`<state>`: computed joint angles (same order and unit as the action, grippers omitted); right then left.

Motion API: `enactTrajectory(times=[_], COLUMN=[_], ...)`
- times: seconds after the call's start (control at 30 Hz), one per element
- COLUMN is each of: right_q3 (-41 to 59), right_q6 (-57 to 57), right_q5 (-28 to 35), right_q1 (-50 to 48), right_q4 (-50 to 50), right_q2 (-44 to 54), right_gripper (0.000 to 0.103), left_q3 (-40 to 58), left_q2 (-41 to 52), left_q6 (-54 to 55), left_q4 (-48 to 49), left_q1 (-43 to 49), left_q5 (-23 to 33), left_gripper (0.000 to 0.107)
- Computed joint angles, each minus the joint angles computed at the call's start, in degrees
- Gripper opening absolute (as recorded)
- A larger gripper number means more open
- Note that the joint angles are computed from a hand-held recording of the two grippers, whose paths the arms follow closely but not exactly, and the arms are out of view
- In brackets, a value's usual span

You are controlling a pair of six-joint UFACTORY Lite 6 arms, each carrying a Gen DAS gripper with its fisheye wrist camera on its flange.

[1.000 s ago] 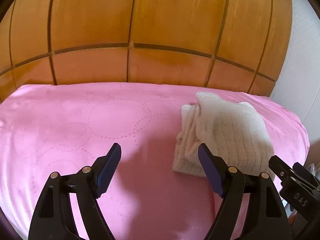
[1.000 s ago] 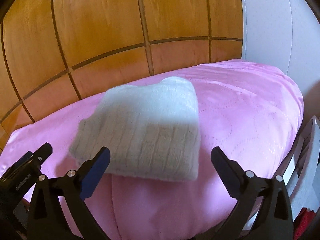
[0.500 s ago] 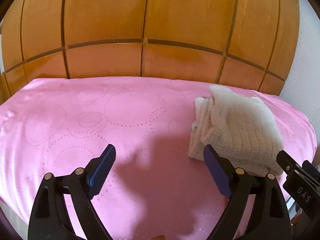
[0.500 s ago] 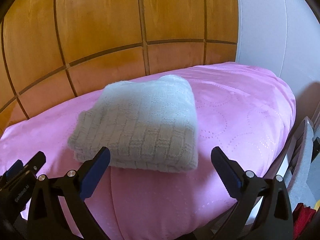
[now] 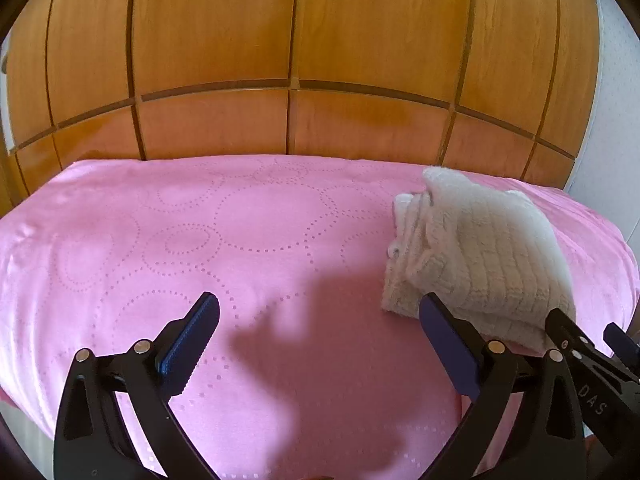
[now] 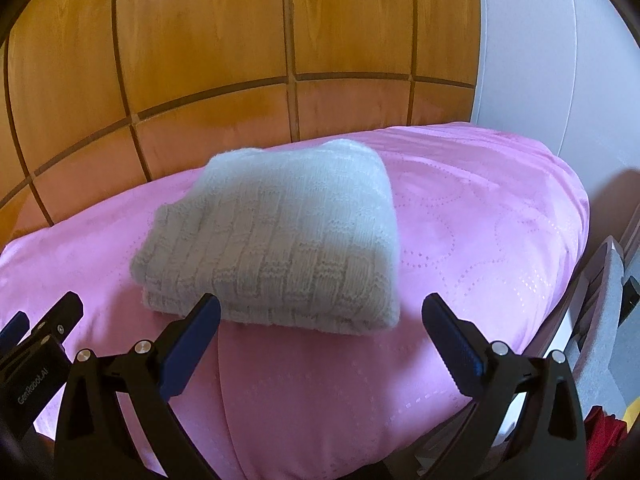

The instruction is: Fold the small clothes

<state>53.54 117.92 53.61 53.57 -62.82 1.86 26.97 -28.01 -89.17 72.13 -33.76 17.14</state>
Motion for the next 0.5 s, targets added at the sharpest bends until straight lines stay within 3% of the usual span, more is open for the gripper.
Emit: enactTrajectory(times=[0.5], right_q3=[-0.4], right_q6=[0.7], right_q5=[-0.6], right_q1=[-0.3], right_q4=[-0.5], right_q2=[0.0], right_gripper=[0.101], left_q3=[-0.3], left_q2=[-0.5], left_q6=[2.6], left_q4=[-2.3], left_q1=[-0.5], left_q5=[1.5], left_gripper=[0.099])
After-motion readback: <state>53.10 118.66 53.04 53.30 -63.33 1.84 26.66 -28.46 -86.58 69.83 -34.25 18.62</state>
